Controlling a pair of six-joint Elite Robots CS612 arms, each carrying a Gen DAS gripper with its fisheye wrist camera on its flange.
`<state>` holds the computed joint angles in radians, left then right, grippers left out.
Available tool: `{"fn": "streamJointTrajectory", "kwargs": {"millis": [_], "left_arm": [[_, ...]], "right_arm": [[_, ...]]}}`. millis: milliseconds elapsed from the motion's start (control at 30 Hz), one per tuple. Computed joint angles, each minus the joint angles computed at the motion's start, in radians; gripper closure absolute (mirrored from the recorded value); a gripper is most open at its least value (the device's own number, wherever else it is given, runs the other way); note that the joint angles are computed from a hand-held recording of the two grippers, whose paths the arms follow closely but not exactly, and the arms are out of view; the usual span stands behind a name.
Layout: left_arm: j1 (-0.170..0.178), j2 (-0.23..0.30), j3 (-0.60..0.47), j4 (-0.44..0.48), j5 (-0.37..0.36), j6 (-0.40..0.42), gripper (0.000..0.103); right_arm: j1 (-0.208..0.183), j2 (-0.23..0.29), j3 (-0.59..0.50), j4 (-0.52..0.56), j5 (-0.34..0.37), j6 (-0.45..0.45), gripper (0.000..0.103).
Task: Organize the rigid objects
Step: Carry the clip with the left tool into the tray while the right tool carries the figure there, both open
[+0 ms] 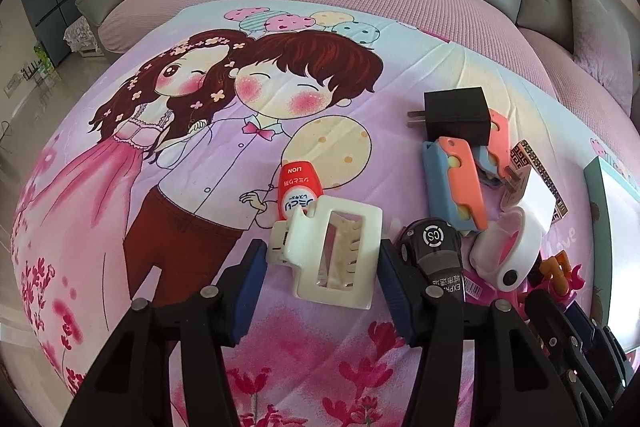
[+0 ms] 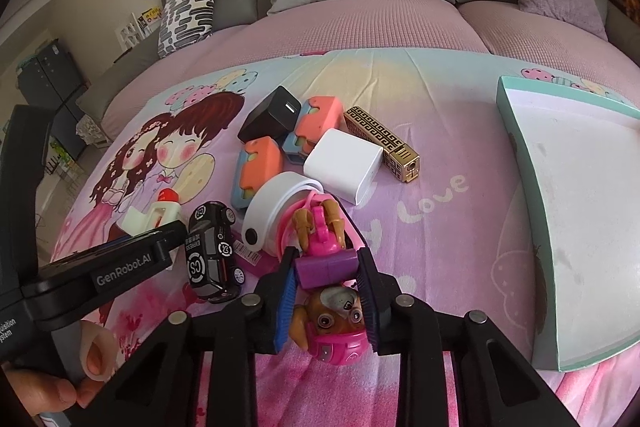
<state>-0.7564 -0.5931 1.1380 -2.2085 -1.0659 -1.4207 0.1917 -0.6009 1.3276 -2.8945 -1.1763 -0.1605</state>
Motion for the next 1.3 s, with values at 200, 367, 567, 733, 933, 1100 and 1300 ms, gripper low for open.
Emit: {"fn": "streamJointTrajectory", "kwargs": {"millis": [200,367,567,733,933,1100,1300], "left_arm": [[-0.008,-0.023,0.025,-0.015,0.041,-0.018,0.046],[-0.021,-0.050,0.054,-0.041,0.101,-0.030,0.046],[-0.033,-0.062,0.057,-0.073,0.155,-0.003,0.046],[-0.038,-0.039,0.011,-0.107,0.156,0.075,0.046],[-0.041,0.015,-0.095,-0.091,0.141,0.186,0.046],[-0.043,0.066,-0.196,-0.052,0.125,0.257,0.046],[-0.050,0.144,-0.356,0.007,0.113,0.353,0.046]], "right_arm": [[-0.006,-0.011,0.019,-0.058,0.023,0.015,0.072],[-0.016,-0.029,0.051,-0.175,0.051,0.041,0.072],[-0.026,-0.041,0.065,-0.252,0.041,0.071,0.072],[-0.038,-0.041,0.058,-0.263,0.011,0.099,0.072],[-0.061,-0.030,0.037,-0.246,-0.033,0.134,0.072],[-0.081,-0.018,0.018,-0.234,-0.064,0.159,0.072],[-0.103,-0.011,0.007,-0.228,-0.139,0.198,0.072]]}}
